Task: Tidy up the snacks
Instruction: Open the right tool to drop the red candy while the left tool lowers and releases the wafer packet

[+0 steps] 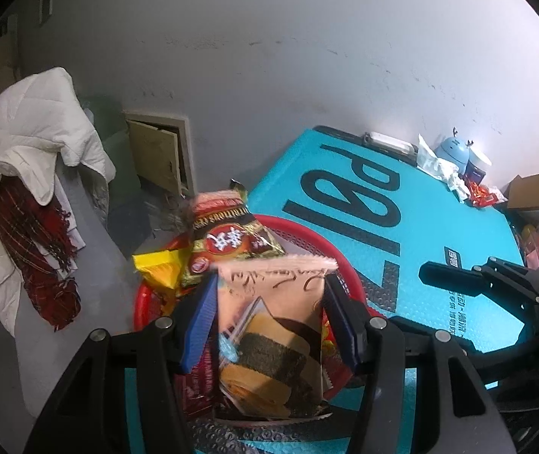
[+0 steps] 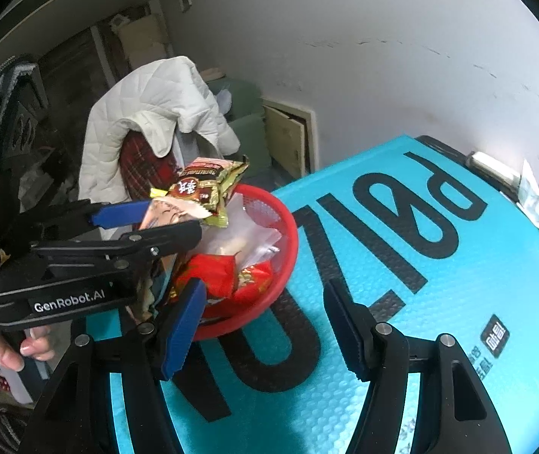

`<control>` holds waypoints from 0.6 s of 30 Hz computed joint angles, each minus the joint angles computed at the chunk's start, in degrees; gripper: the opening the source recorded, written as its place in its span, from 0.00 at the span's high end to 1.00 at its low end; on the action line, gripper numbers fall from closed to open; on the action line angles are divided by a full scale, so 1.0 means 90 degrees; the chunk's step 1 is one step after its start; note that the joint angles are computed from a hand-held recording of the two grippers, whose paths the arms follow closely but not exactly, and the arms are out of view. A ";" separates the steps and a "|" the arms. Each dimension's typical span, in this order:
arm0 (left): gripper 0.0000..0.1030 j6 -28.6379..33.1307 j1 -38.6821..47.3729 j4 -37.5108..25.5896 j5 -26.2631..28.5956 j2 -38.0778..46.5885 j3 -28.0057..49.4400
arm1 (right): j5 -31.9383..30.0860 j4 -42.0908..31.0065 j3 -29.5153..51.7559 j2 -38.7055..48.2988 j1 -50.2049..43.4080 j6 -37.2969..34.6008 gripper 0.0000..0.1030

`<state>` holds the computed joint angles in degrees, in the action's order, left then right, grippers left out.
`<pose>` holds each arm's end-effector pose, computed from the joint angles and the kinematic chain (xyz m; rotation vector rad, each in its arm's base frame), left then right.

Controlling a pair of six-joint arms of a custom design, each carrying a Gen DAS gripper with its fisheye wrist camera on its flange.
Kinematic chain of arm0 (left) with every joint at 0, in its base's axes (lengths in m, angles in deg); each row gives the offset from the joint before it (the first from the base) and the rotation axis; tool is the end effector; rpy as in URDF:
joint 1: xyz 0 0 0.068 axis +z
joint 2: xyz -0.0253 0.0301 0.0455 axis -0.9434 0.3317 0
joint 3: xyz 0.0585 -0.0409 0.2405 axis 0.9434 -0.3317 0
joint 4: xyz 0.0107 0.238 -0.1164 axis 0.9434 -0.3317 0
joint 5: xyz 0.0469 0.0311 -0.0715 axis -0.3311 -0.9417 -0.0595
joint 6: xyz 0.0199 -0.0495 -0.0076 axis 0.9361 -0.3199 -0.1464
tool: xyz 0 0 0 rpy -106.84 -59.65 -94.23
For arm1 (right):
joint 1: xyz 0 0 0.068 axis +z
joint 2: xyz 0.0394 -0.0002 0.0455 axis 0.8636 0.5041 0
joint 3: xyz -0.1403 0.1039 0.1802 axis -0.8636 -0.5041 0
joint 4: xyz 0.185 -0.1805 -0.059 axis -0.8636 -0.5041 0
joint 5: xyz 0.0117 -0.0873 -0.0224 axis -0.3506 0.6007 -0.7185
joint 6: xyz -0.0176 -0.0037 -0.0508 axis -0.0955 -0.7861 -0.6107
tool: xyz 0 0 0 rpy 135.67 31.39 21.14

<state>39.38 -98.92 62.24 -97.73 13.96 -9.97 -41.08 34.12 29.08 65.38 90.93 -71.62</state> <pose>0.2625 -0.1300 0.0719 -0.0560 2.3719 -0.1025 0.3023 0.1921 0.0608 -0.7097 2.3135 0.5315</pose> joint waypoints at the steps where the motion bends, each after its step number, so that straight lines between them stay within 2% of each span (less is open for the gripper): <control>1: 0.47 0.0008 -0.0006 0.0023 -0.0039 -0.0063 -0.0048 | 0.0010 0.0005 -0.0011 -0.0014 0.0014 0.0004 0.37; 11: 0.47 0.0027 -0.0032 0.0147 -0.0260 -0.0296 -0.0216 | 0.0172 0.0132 -0.0214 -0.0228 0.0115 0.0100 0.37; 18: 0.47 0.0008 -0.0159 -0.0085 -0.0628 -0.0803 -0.0381 | 0.0263 0.0209 -0.0468 -0.0542 0.0119 0.0129 0.36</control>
